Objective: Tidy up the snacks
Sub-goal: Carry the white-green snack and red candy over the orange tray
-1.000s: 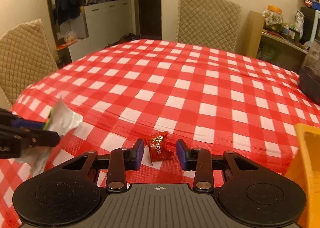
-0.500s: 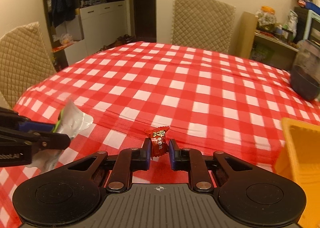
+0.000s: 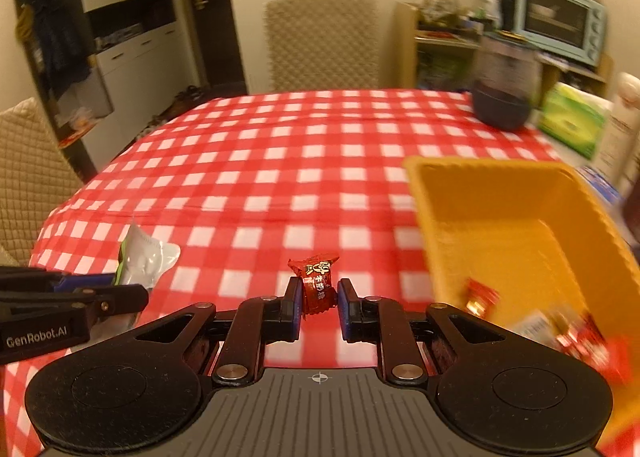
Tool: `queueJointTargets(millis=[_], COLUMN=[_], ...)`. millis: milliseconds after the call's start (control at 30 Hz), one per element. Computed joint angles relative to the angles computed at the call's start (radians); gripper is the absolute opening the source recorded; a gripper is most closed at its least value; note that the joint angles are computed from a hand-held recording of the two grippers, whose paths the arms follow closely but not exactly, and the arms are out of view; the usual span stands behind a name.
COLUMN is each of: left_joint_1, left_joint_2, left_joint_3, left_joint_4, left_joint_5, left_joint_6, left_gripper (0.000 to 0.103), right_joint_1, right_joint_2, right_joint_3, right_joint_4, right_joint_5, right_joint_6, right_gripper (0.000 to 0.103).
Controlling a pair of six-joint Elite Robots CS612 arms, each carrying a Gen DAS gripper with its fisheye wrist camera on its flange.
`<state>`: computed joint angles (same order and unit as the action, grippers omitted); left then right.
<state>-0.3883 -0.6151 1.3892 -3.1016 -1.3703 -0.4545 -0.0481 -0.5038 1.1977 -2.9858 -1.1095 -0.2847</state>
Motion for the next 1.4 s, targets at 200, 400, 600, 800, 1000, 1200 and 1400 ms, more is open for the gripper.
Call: queueJointTargets(millis=[200,400,600,800,1000,1200,1400], left_joint_1=[-0.041,-0.07,-0.091,-0.102,-0.107,-0.111,-0.116], left_joint_2=[-0.037,-0.068,-0.08,-0.078,-0.058,-0.024,0.017], left_joint_3=[0.047,0.078,0.081,0.064,0.014,-0.06,-0.144], left_joint_4=[-0.025,-0.044,-0.049,-0.043,-0.03,-0.004,0.041], left_joint_5=[0.021,0.031,0.033,0.021,-0.008,-0.047,-0.089], left_joint_6=[-0.031,-0.054,-0.038,-0.024,-0.007,0.009,0.034], left_gripper=[0.02,0.02,0.02,0.02,0.02,0.02,0.02], right_joint_1=[-0.034,-0.062,-0.086,-0.107,-0.124,-0.138,-0.151], right_joint_2=[-0.076,-0.129,-0.16,-0.174,-0.175,-0.164,-0.144], right_joint_3=[0.116,0.197,0.245,0.266,0.264,0.244,0.208], right_joint_4=[-0.051,-0.102,-0.145,-0.164,-0.175,-0.171,-0.153], right_joint_5=[-0.017,-0.015,-0.018,-0.024,-0.039,-0.051,-0.069], right_joint_6=[0.037,0.072,0.097,0.125,0.146,0.154,0.159], right_gripper=[0.019,0.019,0.019,0.019,0.019,0.019,0.019])
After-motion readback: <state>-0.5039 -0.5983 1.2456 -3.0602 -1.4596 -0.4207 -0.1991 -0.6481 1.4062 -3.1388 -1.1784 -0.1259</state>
